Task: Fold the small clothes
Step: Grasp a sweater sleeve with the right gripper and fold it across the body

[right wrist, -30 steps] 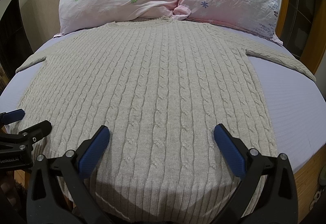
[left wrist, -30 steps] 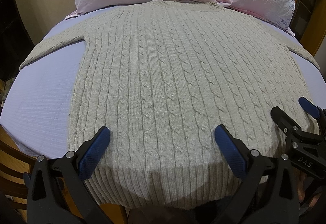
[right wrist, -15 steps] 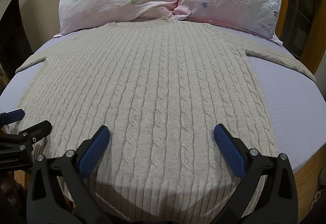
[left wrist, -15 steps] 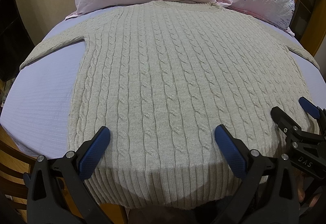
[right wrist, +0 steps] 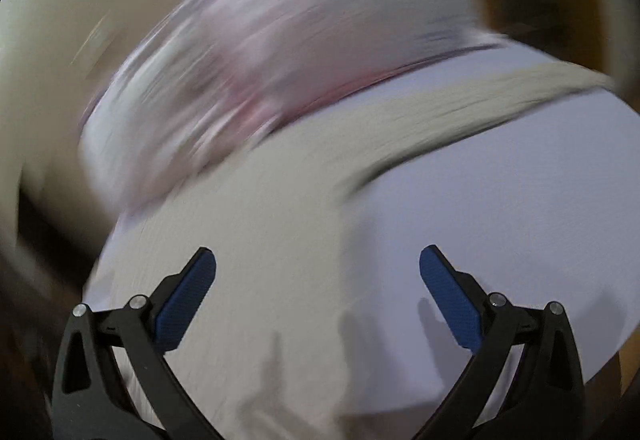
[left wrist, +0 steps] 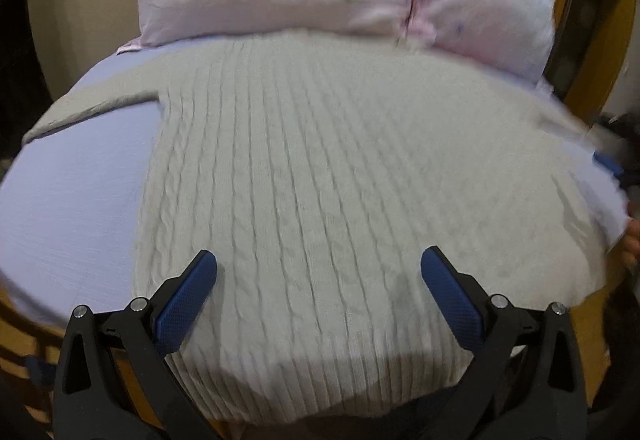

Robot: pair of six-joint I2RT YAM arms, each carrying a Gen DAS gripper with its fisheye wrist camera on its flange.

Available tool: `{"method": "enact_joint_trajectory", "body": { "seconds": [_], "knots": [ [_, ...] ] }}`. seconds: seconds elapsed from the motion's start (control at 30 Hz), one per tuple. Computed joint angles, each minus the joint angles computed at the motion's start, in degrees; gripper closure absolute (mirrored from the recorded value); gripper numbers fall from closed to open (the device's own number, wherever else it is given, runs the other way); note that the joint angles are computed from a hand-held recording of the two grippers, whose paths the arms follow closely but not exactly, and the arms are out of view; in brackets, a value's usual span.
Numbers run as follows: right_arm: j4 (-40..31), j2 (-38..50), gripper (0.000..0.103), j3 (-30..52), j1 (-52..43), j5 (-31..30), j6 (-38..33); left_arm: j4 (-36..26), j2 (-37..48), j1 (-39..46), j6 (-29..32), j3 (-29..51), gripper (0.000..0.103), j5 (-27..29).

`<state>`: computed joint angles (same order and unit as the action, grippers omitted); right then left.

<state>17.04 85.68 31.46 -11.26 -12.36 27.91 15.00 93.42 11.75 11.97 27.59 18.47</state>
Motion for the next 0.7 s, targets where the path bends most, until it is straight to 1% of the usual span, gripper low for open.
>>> {"method": "enact_joint_trajectory", "body": {
  "seconds": [0.03,0.07,0.1,0.17,0.2,0.27,0.3,0.33,0.37,0.43,0.47,0.5,0.53,0.57,0.6,0.63,0.67,0.7],
  "knots": [
    [-2.0,3.6,0.016,4.2,-5.7,-1.8,1.3,2.3,0.3,1.7,-0.3,0.3,0.001,2.3],
    [-3.1,6.1,0.030,6.8,-8.6,-2.7,2.4,4.5,0.2,3.6,-0.4,0.1,0.001,4.2],
    [-4.9,10.8,0.040,11.8,-13.1,-4.0,4.7,8.8,0.2,5.7,-0.9,-0.5,0.001,6.1],
    [-7.4,17.4,0.043,18.9,-18.1,-5.4,8.0,14.9,1.8,8.8,-1.9,0.2,0.001,9.4],
    [-8.6,21.4,0.043,23.3,-20.3,-5.6,9.7,15.7,2.7,9.7,-2.3,1.3,0.001,10.4],
    [-10.6,26.4,0.043,29.1,-22.2,-5.4,11.8,14.4,4.5,10.8,-2.9,4.5,0.001,11.6],
    [-11.0,29.3,0.044,32.3,-23.1,-6.0,13.3,12.3,6.6,11.6,-3.4,8.1,0.001,12.4],
    [-11.5,31.5,0.046,34.8,-23.9,-6.8,14.4,11.8,7.8,11.3,-4.1,9.6,0.001,11.9],
    [-10.2,34.5,0.049,37.5,-24.5,-7.7,16.5,10.2,9.8,11.8,-5.1,12.8,0.001,11.9],
    [-7.9,36.4,0.057,38.2,-25.0,-7.1,18.3,9.1,11.8,12.4,-6.4,15.5,0.001,11.8],
    [-7.2,37.8,0.064,39.5,-25.0,-6.8,19.1,7.9,13.7,13.2,-7.8,18.5,0.001,12.4],
    [-7.0,40.3,0.077,42.0,-24.8,-6.4,19.1,8.1,14.0,14.5,-8.5,18.9,0.001,13.6],
    [-8.5,40.6,0.086,43.3,-24.7,-6.3,18.6,8.9,15.0,16.2,-9.8,19.6,0.001,15.5],
    [-9.2,41.1,0.092,44.1,-24.4,-6.0,18.1,9.9,16.9,17.7,-12.4,21.9,0.001,17.2],
    [-8.8,39.7,0.093,43.1,-23.4,-3.6,17.0,11.2,17.6,19.4,-13.5,21.8,0.001,18.6],
    [-5.6,36.1,0.093,39.4,-22.1,-1.2,14.5,11.6,18.5,20.4,-14.8,22.8,0.001,18.8],
    [-2.4,31.0,0.093,34.6,-20.2,0.9,10.4,11.7,19.3,21.1,-15.8,24.1,0.001,18.2],
    [-1.2,28.1,0.093,32.7,-18.5,1.9,7.8,11.5,20.0,21.9,-16.4,25.4,0.001,16.3]
  ]
}}
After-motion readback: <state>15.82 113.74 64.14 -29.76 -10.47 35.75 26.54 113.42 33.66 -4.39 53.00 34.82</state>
